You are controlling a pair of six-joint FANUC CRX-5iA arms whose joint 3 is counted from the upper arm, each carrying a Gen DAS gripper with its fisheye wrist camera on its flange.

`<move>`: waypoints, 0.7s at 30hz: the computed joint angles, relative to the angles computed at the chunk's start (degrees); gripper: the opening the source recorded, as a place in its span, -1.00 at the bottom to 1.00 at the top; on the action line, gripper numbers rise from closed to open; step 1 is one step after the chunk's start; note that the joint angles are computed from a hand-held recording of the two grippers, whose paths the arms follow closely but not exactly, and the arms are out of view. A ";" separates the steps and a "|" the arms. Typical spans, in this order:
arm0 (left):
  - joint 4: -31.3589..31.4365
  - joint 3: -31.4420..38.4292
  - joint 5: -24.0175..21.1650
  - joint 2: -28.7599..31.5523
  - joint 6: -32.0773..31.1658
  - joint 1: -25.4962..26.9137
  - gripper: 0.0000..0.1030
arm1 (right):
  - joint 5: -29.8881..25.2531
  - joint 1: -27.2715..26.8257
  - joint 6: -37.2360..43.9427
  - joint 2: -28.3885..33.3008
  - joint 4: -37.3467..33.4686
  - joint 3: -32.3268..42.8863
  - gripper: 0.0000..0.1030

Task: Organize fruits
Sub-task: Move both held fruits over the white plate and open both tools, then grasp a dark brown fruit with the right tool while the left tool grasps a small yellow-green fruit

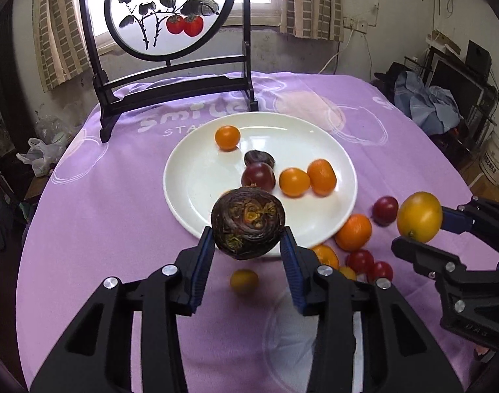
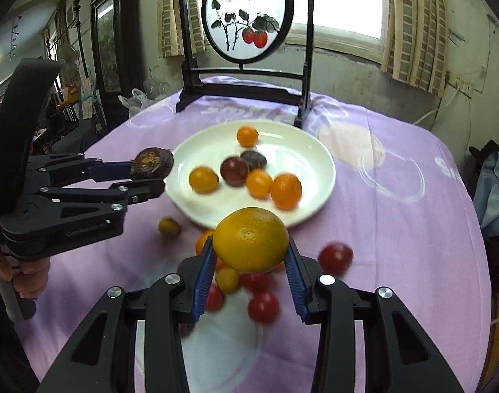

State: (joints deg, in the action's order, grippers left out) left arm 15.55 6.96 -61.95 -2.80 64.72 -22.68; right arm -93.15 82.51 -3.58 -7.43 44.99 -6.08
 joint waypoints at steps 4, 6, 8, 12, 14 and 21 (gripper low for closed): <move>-3.46 5.92 -0.49 5.63 5.29 -1.42 -0.22 | 3.47 -5.68 3.94 1.89 -0.57 1.36 -0.19; -4.58 8.54 -1.47 8.48 7.21 -1.89 -0.21 | 5.70 -8.57 5.82 2.87 -1.87 1.90 -0.19; -5.83 11.19 -2.95 11.31 9.08 -2.40 -0.21 | 7.00 -10.53 6.78 3.55 -3.48 2.37 -0.18; -6.22 13.01 -3.75 14.08 12.22 -2.50 0.21 | 10.03 -14.11 7.66 3.97 -6.79 1.88 -0.10; -5.90 11.85 -2.30 13.48 12.73 -2.42 0.34 | 10.32 -14.56 7.23 3.83 -7.34 1.39 -0.04; -4.50 6.83 -0.36 8.83 9.28 -1.75 0.53 | 8.19 -10.88 3.19 1.12 -6.11 -1.26 0.09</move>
